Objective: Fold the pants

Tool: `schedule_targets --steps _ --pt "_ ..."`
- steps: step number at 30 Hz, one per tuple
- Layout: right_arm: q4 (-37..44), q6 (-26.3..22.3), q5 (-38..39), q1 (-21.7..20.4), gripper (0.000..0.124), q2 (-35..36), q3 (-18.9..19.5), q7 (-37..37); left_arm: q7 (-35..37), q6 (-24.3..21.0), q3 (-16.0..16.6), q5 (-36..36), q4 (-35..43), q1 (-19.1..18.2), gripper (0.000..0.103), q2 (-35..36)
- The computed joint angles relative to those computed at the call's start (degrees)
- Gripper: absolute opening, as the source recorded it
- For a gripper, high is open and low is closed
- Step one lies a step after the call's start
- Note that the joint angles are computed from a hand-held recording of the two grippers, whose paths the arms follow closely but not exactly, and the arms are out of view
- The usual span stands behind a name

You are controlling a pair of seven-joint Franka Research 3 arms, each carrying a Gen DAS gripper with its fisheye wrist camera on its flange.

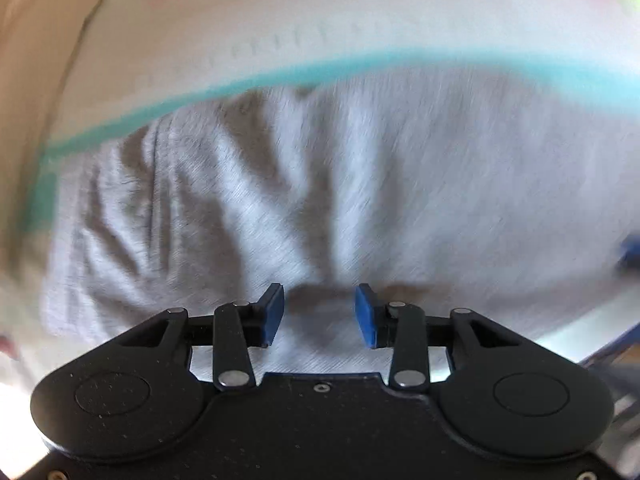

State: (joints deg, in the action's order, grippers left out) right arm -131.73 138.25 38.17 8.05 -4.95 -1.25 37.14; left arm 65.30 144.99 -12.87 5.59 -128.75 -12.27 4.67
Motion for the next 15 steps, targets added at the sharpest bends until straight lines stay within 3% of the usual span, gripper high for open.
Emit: schedule_targets --steps 3,6,8,11,13,15 --pt "6.12 -0.39 5.64 0.06 0.025 3.62 -0.08 1.20 -8.60 6.14 1.10 -2.02 0.55 0.67 0.053 0.66" --pt "12.58 -0.67 8.43 -0.20 0.029 8.42 0.72 2.14 -18.43 4.96 2.13 4.36 4.09 0.07 0.053 3.52" --pt "17.27 -1.40 8.96 -0.50 0.037 12.61 1.54 4.07 -19.64 4.40 1.65 4.15 5.93 0.32 0.053 5.47" --pt "24.76 -3.95 9.51 -1.45 0.039 19.75 2.67 9.81 -17.21 3.23 0.09 1.55 7.88 0.78 0.053 8.01" --pt "29.01 -5.70 9.41 -2.27 0.039 24.04 3.32 14.71 -15.54 0.63 -0.45 2.25 9.01 0.11 0.053 9.55" --pt "31.14 -5.93 8.64 -2.69 0.039 26.76 3.81 19.19 -16.30 1.69 0.01 5.64 7.79 -1.24 0.054 9.37"
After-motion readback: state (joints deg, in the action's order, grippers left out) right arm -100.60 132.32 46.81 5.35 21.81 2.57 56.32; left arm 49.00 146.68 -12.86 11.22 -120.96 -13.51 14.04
